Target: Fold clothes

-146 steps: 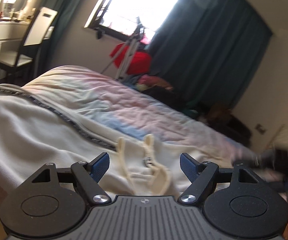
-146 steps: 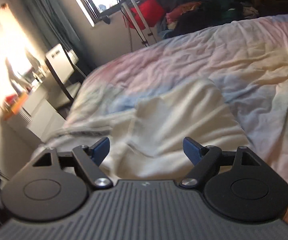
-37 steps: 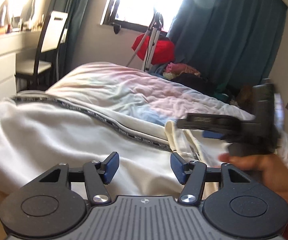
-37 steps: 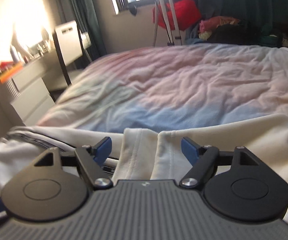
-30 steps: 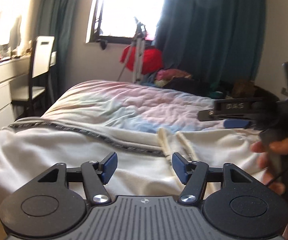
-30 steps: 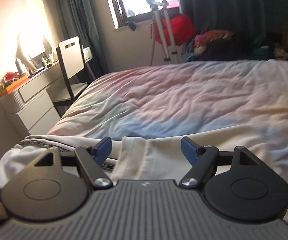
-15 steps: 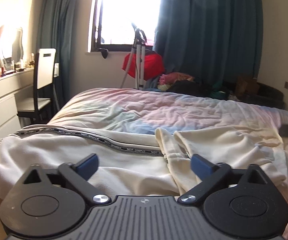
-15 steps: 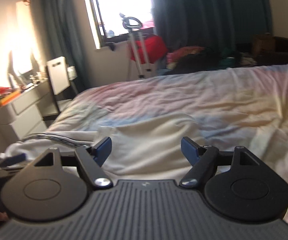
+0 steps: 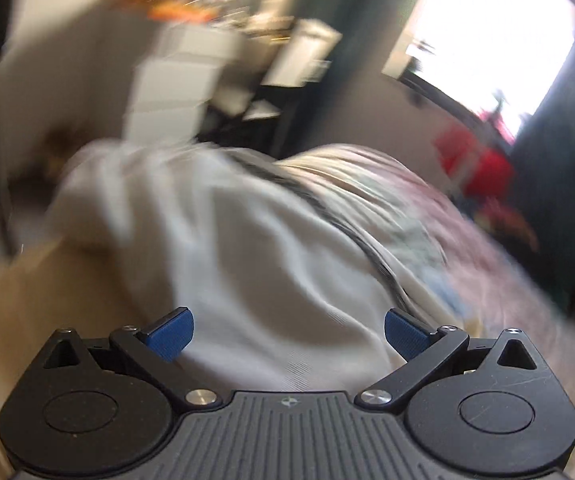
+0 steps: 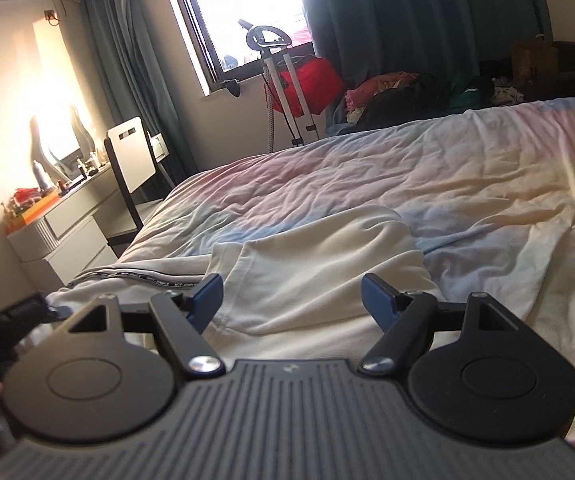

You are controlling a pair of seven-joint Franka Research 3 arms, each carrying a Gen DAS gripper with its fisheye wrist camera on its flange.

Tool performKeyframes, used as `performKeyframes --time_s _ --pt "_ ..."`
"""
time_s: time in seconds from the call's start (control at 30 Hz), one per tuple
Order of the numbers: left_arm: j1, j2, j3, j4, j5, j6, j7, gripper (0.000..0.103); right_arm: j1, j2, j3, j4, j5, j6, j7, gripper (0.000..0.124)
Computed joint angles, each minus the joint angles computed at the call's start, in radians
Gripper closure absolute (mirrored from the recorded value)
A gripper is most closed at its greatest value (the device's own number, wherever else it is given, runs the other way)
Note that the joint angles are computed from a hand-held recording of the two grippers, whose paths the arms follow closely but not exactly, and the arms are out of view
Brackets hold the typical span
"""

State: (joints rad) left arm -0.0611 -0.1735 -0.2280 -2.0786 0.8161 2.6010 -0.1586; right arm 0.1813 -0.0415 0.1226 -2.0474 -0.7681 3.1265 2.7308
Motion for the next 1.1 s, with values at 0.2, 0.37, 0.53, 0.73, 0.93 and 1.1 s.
performKeyframes --time_s 0.2,0.37,0.53,0.73,0.93,1.1 --pt "0.115 -0.168 -0.015 -0.17 0.03 0.086 -0.376 0.0 0.023 -0.001 -0.015 -0.035 0.214 0.021 -0.156 0.046" --pt "0.145 -0.227 0.021 -0.251 -0.041 0.141 -0.441 0.0 0.039 0.009 -0.012 -0.043 0.371 0.009 -0.282 0.046" --pt "0.065 -0.114 0.178 -0.257 -0.316 0.36 -0.189 0.001 0.065 0.032 -0.02 -0.027 0.475 -0.035 -0.375 0.046" --pt "0.203 -0.013 0.104 -0.157 -0.253 0.328 -0.161 0.013 0.121 0.097 -0.058 0.031 0.439 -0.053 -0.417 0.046" --pt "0.257 0.002 0.018 -0.081 0.063 0.144 -0.345 0.062 0.116 0.218 0.008 0.156 0.728 -0.129 -0.706 0.047" --pt "0.191 0.003 -0.011 0.003 0.268 -0.023 -0.384 0.085 0.219 0.242 -0.09 0.195 0.642 -0.204 -0.706 0.046"
